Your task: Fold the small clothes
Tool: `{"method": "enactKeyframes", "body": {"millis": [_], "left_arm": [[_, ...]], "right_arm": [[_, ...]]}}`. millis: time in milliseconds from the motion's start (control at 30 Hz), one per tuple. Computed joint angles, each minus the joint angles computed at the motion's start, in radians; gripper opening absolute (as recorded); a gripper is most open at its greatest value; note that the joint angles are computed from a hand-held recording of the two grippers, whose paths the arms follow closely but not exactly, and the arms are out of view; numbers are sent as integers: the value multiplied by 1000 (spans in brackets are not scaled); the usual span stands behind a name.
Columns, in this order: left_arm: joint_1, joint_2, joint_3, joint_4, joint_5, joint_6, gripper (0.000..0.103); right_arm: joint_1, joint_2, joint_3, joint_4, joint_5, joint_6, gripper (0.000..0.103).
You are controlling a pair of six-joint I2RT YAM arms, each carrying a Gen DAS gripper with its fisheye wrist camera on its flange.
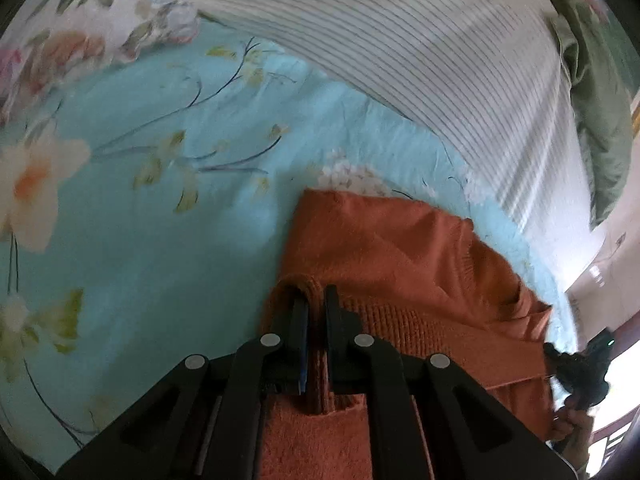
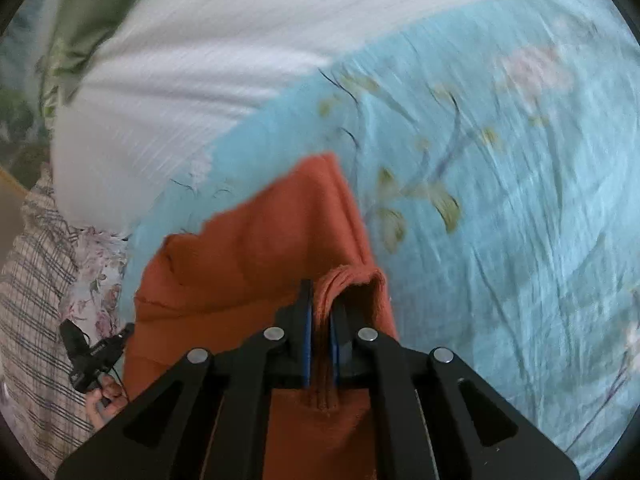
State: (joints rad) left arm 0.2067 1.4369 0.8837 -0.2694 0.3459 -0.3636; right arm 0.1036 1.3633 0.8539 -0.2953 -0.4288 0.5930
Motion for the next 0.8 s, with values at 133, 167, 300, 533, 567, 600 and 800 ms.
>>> {"method": "enactKeyframes", "body": {"millis": [133, 167, 300, 533, 567, 600, 800], "left_arm": [[-15, -158, -84, -55, 7, 12, 12], [-35, -205, -101, -85, 5, 15, 12], [-223, -322, -160, -154, 13, 3, 18], [-385, -125, -68, -151, -75, 22, 17], [-353, -78, -22, -162, -64, 27, 15], [-326, -37, 15, -171, -53, 31, 10], [-176, 135, 259, -202, -121, 22, 8]], "right_arm": [[-36, -146, -90, -2, 14, 50, 17], [-31, -202, -112, -16, 50, 56, 18], [106, -337, -150, -59, 114, 4, 18], [456, -73, 13, -189, 282, -269, 18], [438, -55, 32, -191, 287, -279, 18], [423, -40, 51, -198, 302, -281, 18], [213, 46, 168, -156, 363, -221, 18]]}}
